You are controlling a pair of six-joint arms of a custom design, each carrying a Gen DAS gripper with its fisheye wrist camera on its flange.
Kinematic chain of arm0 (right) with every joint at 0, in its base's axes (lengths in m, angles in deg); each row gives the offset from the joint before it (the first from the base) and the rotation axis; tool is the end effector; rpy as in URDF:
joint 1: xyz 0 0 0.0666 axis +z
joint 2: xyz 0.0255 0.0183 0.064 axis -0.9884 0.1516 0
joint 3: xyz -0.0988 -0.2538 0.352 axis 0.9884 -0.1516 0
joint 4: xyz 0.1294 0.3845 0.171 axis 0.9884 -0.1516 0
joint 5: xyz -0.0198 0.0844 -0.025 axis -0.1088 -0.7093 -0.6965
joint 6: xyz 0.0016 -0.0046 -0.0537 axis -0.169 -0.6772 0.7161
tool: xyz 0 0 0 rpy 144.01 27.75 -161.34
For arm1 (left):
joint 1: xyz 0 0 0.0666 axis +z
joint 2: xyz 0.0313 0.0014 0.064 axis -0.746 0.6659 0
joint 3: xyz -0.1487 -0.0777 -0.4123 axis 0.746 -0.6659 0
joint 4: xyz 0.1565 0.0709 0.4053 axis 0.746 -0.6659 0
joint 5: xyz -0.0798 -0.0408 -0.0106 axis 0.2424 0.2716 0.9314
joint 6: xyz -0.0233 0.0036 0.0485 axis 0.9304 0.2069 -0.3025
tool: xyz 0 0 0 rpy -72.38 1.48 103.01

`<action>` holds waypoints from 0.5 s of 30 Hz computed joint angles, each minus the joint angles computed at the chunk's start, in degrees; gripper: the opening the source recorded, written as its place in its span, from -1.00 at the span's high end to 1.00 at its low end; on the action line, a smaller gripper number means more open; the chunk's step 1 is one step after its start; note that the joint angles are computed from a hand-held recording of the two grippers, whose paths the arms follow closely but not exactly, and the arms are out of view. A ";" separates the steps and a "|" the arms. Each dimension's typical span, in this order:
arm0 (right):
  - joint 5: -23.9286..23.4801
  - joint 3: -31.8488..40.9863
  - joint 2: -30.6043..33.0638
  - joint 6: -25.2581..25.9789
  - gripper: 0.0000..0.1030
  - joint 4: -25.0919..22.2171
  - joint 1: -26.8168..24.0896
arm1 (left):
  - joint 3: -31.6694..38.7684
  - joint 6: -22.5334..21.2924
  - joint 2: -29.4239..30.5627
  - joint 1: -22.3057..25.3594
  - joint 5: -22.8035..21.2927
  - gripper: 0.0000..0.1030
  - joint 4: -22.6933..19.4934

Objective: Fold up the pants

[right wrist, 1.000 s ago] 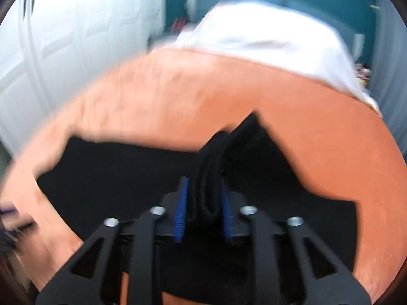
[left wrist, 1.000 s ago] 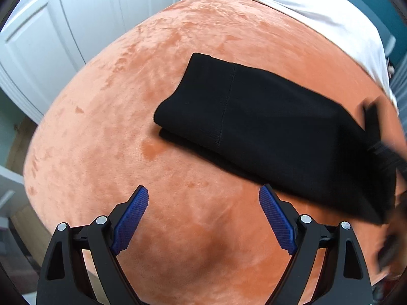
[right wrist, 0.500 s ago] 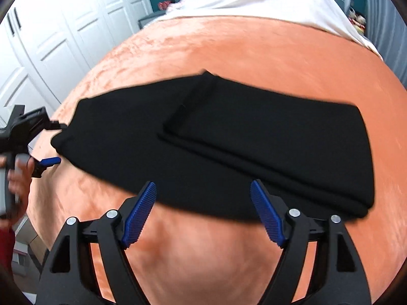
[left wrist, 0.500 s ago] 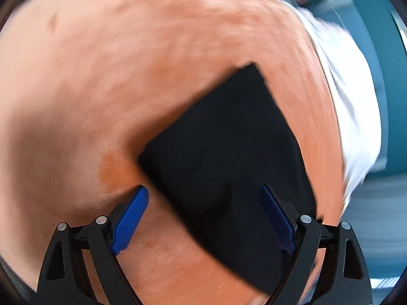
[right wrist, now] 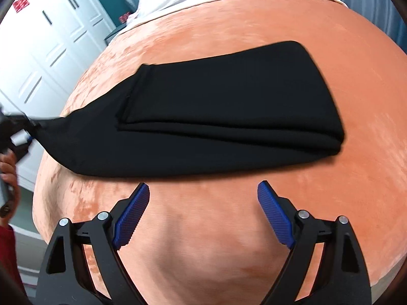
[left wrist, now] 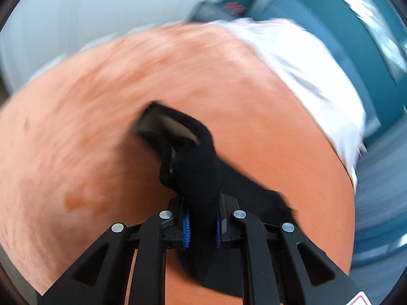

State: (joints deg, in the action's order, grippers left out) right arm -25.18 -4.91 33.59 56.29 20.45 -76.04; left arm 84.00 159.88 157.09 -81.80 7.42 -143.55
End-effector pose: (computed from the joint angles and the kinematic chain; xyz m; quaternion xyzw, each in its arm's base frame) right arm 0.4583 0.0546 0.3597 -0.1219 0.9502 0.1834 0.2203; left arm 0.4214 -0.2610 0.4492 -0.4312 0.8330 -0.1061 0.3301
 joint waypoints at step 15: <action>-6.01 2.04 2.67 0.70 -0.68 -0.37 -16.50 | 49.71 -24.52 38.20 -12.38 9.24 0.78 -10.82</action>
